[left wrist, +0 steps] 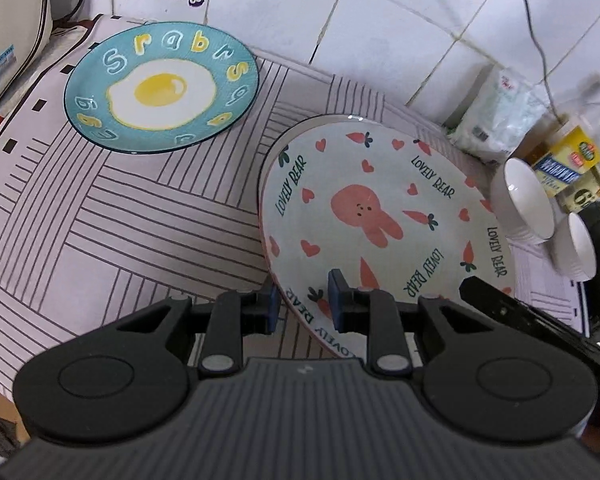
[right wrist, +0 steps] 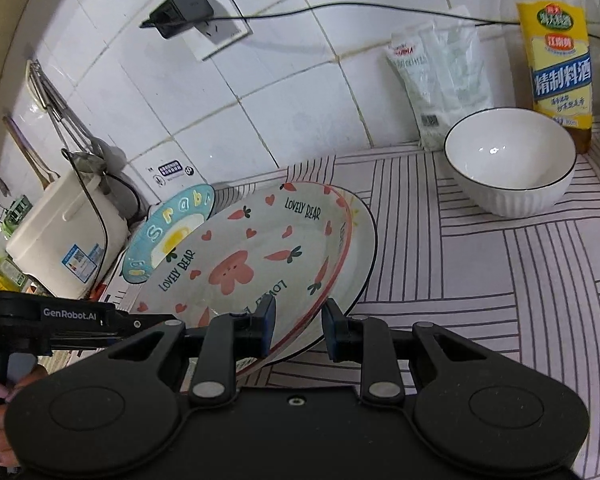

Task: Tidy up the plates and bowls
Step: 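Carry the pink bunny plate onto the white plate and release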

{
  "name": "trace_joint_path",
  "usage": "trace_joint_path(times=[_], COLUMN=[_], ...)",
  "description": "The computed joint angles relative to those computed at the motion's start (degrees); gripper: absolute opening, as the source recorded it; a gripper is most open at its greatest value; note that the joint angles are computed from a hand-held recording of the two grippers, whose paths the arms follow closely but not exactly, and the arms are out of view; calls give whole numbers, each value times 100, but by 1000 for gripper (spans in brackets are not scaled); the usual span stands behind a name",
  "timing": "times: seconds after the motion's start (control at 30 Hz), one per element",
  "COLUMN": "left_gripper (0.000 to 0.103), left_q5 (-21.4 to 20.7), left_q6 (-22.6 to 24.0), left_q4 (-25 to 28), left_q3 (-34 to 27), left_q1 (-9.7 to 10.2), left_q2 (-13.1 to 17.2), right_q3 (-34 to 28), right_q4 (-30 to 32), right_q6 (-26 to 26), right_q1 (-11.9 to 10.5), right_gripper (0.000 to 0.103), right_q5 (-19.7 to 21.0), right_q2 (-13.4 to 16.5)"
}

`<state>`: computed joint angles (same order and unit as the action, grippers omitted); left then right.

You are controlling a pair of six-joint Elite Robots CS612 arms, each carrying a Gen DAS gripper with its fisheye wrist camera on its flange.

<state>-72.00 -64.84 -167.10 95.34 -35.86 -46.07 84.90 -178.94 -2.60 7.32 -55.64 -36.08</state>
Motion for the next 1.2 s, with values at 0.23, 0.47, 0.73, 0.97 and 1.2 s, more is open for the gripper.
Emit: trace_joint_path(times=[0.23,0.47,0.73,0.97,1.2], left_gripper=[22,23,23,21,16], left_q5=[-405,-594,-776,-560,-256], left_q6=[122,216,-65,-481,-517], left_q4=[588,747,807,398,545], left_q3=[-218,-399,-461,-312,-307], left_q1=[121,132,179,146,79], left_q2=[-35,47,127,175,88], right_q3=[-220,-355,-328,-336,-304], right_q4=[1018,1243,1014,981,827], right_q6=[-188,-594,-684,-842,-1009], right_q1=[138,265,331,362,336], right_gripper=[30,30,35,37,37], right_q5=[-476,-1176,-1539,-1549,-1461], right_q2=[-60,-100,-50,-35,-8])
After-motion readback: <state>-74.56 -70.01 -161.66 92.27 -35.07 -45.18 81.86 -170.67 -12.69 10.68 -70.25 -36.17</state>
